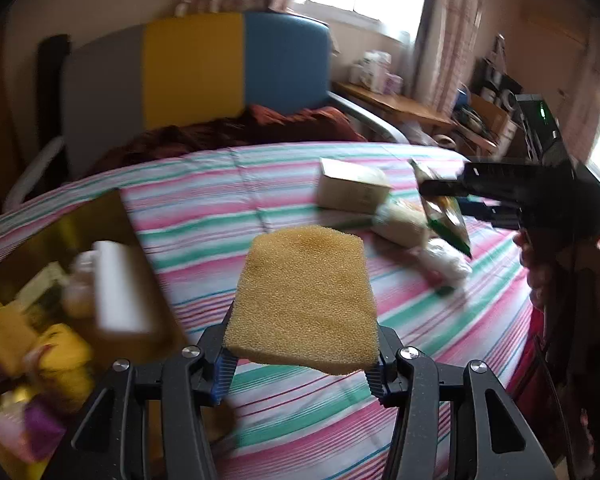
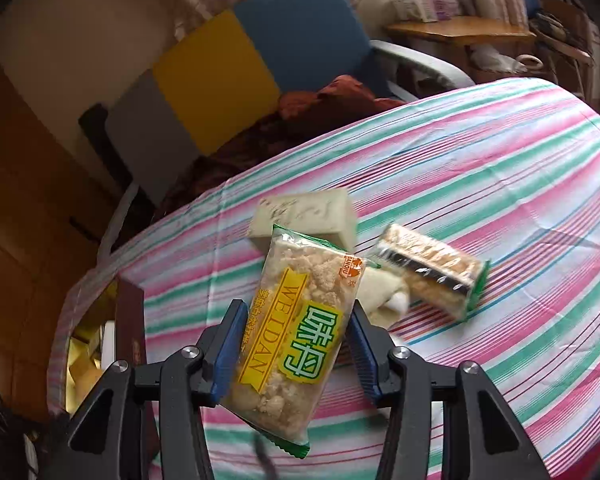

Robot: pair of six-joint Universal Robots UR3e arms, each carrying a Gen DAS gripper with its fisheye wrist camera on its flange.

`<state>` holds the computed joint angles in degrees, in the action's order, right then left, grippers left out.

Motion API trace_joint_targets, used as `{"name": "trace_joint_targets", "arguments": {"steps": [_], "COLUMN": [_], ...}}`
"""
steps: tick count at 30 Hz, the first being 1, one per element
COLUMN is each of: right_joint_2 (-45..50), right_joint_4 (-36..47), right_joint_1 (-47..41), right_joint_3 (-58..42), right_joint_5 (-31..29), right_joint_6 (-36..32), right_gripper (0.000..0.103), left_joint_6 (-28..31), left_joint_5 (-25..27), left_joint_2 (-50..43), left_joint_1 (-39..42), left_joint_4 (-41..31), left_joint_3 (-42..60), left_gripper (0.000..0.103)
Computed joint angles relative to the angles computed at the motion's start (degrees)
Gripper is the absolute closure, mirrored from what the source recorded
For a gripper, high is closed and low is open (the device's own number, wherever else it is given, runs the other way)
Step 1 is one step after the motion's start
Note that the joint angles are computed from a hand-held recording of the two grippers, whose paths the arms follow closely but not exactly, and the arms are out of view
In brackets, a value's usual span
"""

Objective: Organize objects
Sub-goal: 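Carry the sponge and WEIDAN bag into the tray and open both grippers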

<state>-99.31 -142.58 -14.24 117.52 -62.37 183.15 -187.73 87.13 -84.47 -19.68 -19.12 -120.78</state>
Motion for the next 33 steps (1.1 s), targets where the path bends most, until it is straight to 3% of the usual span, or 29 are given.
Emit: {"name": "trace_joint_targets", "arguments": {"steps": [6, 13, 18, 21, 23, 24, 26, 30, 33], "right_joint_2": [3.9, 17.7, 32.0, 41.4, 48.3, 50.5, 54.6, 53.0, 50.4], "right_joint_4": [1.3, 2.0, 8.4, 14.3, 18.5, 20.3, 22.7, 21.3, 19.0], "right_joint_1": [11.2, 27.2, 37.6, 41.7, 44.0, 44.6, 45.8, 46.6, 48.4], "right_joint_3": [-6.3, -23.4, -44.4, -60.0, -72.0, -76.2, -83.5, -80.5, -75.2], "right_joint_5": [-2.2, -4.2, -7.1, -8.7, -10.6, -11.7, -13.2, -13.2, -16.6], "right_joint_6": [1.7, 6.2, 7.6, 8.3, 8.9, 9.1, 9.8, 9.7, 9.2], "right_gripper": [0.053, 0.053, 0.053, 0.053, 0.051, 0.048, 0.032, 0.031, 0.03], "left_joint_6": [1.8, 9.6, 20.5, 23.3, 24.1, 25.1, 27.1, 32.7, 36.5], "left_joint_5": [-3.7, -13.8, -22.0, -23.1, -23.3, -23.5, -24.8, -29.2, -31.2], "left_joint_2": [15.8, 37.1, 51.6, 53.6, 54.0, 54.0, 56.2, 63.3, 68.8], "left_joint_1": [11.9, 36.3, 57.0, 63.3, 66.0, 67.1, 70.4, 78.0, 82.4], "left_joint_4": [-4.9, -19.2, -35.8, -39.3, -38.7, -38.6, -41.0, -51.7, -59.7], "left_joint_3": [-8.7, -16.2, -17.9, -18.2, -19.2, -19.6, -20.1, -19.7, -18.8], "left_gripper": [0.049, 0.049, 0.049, 0.047, 0.039, 0.038, 0.032, 0.026, 0.025]}}
